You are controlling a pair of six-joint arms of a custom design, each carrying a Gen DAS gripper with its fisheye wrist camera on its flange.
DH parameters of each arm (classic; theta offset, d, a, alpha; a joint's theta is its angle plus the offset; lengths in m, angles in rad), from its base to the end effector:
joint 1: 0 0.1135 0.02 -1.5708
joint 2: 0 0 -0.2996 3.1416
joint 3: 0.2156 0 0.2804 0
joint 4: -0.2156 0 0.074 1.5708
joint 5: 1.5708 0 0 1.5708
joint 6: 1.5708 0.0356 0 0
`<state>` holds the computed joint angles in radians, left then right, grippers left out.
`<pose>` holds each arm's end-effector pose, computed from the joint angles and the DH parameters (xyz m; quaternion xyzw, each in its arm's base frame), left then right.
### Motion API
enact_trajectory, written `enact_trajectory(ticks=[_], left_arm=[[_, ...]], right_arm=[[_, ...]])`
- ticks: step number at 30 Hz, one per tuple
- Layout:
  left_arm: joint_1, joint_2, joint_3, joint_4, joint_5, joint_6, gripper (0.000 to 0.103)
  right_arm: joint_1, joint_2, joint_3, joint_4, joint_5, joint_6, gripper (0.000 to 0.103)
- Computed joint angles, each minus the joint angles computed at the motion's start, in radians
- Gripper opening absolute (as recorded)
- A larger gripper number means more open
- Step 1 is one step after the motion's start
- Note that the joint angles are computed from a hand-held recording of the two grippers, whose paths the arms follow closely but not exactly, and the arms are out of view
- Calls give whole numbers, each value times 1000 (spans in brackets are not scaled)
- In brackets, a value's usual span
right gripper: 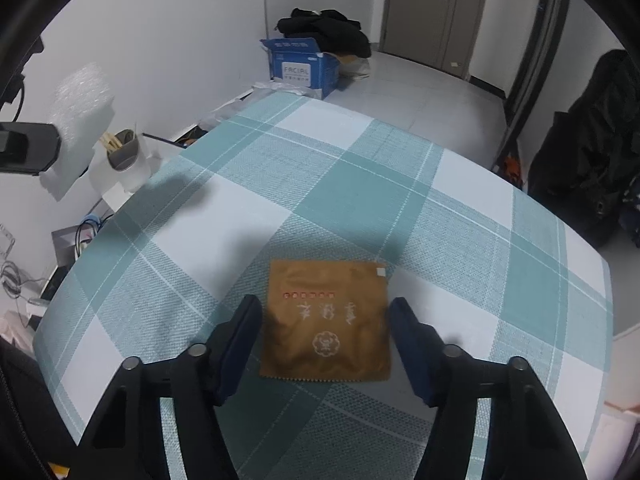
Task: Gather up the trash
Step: 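Grasp the brown sachet with the right gripper while the left gripper holds the foam, then carry the foam piece and brown sachet over to the round white bin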
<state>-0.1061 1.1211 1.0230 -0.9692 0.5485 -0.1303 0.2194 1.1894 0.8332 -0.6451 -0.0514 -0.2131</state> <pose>0.2154 -0.0416 0.3248 0.0562 0.9330 -0.2887 0.2072 0.2389 0.0551 0.2600 -0.2129 0.9355 0.0255 0.2807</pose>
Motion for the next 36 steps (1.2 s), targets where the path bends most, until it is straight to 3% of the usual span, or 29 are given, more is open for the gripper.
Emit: enact_trajectory(ticks=[5, 7, 9, 16, 28, 36], left_arm=[[6, -5, -2, -5, 3, 7, 65], [12, -6, -4, -4, 3, 5, 65], [20, -5, -5, -5, 9, 4, 65], [8, -7, -4, -1, -4, -11, 65], [-13, -28, -4, 7, -32, -51, 65], [-124, -51, 9, 13, -101, -117, 65]], right_arm=[[3, 4, 12, -19, -18, -14, 44], [-10, 4, 16, -21, -23, -9, 31], [-53, 20, 38, -48, -78, 6, 27], [-67, -6, 60, -93, -92, -6, 13], [-46, -121, 65, -172, -80, -26, 4], [-164, -177, 106, -254, -173, -33, 3]])
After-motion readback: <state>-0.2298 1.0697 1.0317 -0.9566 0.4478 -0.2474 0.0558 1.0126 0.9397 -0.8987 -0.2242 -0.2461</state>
